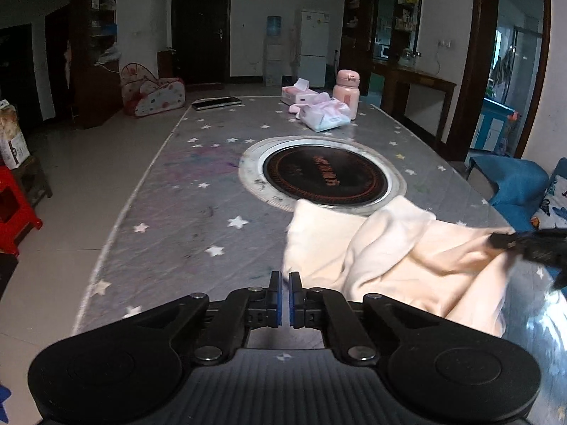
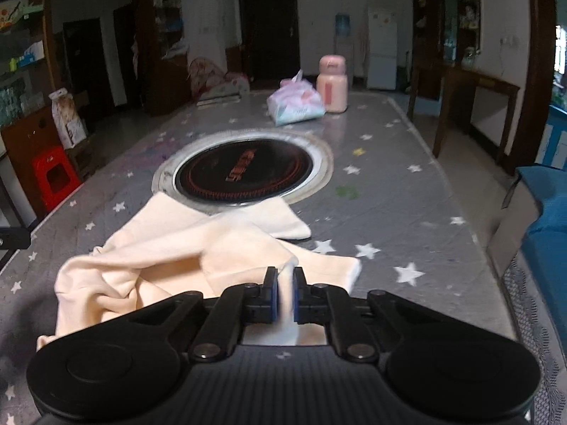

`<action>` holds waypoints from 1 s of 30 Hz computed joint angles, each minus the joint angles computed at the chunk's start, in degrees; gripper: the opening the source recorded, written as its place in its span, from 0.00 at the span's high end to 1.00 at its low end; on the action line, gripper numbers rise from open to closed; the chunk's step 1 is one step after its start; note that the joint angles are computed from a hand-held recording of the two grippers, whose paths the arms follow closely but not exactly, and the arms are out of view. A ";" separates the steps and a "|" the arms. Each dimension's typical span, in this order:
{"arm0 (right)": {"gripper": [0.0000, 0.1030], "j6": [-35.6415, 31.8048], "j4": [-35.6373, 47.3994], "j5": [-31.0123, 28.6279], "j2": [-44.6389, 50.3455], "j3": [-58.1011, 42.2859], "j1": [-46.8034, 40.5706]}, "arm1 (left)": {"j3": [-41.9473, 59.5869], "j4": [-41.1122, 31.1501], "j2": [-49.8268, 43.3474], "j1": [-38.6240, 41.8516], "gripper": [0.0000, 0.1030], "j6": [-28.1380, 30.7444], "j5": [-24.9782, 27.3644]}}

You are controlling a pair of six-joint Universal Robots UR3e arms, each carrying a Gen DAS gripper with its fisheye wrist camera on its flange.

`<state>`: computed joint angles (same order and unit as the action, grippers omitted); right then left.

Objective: Fold clothes

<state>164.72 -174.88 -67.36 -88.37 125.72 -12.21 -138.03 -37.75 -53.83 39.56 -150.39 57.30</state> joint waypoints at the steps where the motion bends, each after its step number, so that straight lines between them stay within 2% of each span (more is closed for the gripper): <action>1: 0.94 -0.38 0.48 0.80 -2.37 1.63 -0.96 | 0.11 -0.47 -0.11 -0.29 0.96 0.45 0.01; 3: 0.94 -1.42 1.44 0.57 -7.12 5.14 -1.96 | 0.40 -0.33 -1.10 -1.69 0.94 0.65 0.55; 6: 0.94 -4.77 6.00 0.94 -15.28 10.31 -4.26 | 1.07 5.14 -6.03 -7.01 0.86 -1.37 3.03; 7: 0.94 -6.08 8.05 0.77 -18.14 11.83 -5.07 | 1.62 7.40 -8.28 -9.20 0.78 -2.27 4.16; 8: 0.94 -7.64 11.17 1.28 -21.42 13.20 -6.52 | 2.26 9.48 -10.50 -11.33 0.63 -3.10 5.25; 9: 0.94 -9.21 15.35 2.26 -24.59 14.08 -8.14 | 3.11 12.43 -13.51 -13.99 0.57 -4.40 6.96; 10: 0.93 -10.92 19.99 3.31 -27.83 14.75 -9.87 | 4.16 15.37 -16.69 -16.72 0.46 -5.73 8.82; 11: 0.92 -12.11 22.87 3.50 -29.93 15.33 -10.83 | 5.27 17.81 -19.68 -19.14 0.40 -6.64 10.64; 14: 0.79 -14.60 26.54 3.71 -33.90 17.20 -12.68 | 10.20 23.28 -29.73 -26.01 0.33 -8.94 16.87; 16: 0.60 -13.99 24.90 4.13 -33.23 17.63 -13.07 | 13.88 24.57 -35.37 -29.26 0.33 -9.71 19.83; 18: 0.53 -12.03 21.01 4.46 -30.61 17.81 -13.00 | 16.99 24.35 -39.52 -31.02 0.33 -9.91 21.41; 22: 0.48 -6.21 10.72 3.38 -21.59 17.27 -10.90 | 19.65 24.31 -43.96 -32.02 0.33 -9.64 22.63; 26: 0.52 -3.05 4.22 2.59 -14.85 17.33 -9.08 | 21.05 22.75 -45.93 -32.17 0.49 -8.01 22.65; 27: 0.56 -2.97 2.90 2.29 -14.00 17.81 -8.59 | 21.09 22.65 -45.96 -32.15 0.52 -7.68 22.35; 29: 0.66 -2.72 -0.13 1.42 -12.02 18.61 -7.43 | 20.55 23.13 -45.54 -32.18 0.66 -6.96 21.92; 30: 0.74 -2.95 -1.12 1.49 -11.96 19.34 -7.38 | 20.08 23.82 -45.29 -32.34 0.70 -6.92 22.08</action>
<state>161.76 -176.00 -65.88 -100.33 145.06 -19.59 -117.95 -13.92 -99.12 7.23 -157.31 79.38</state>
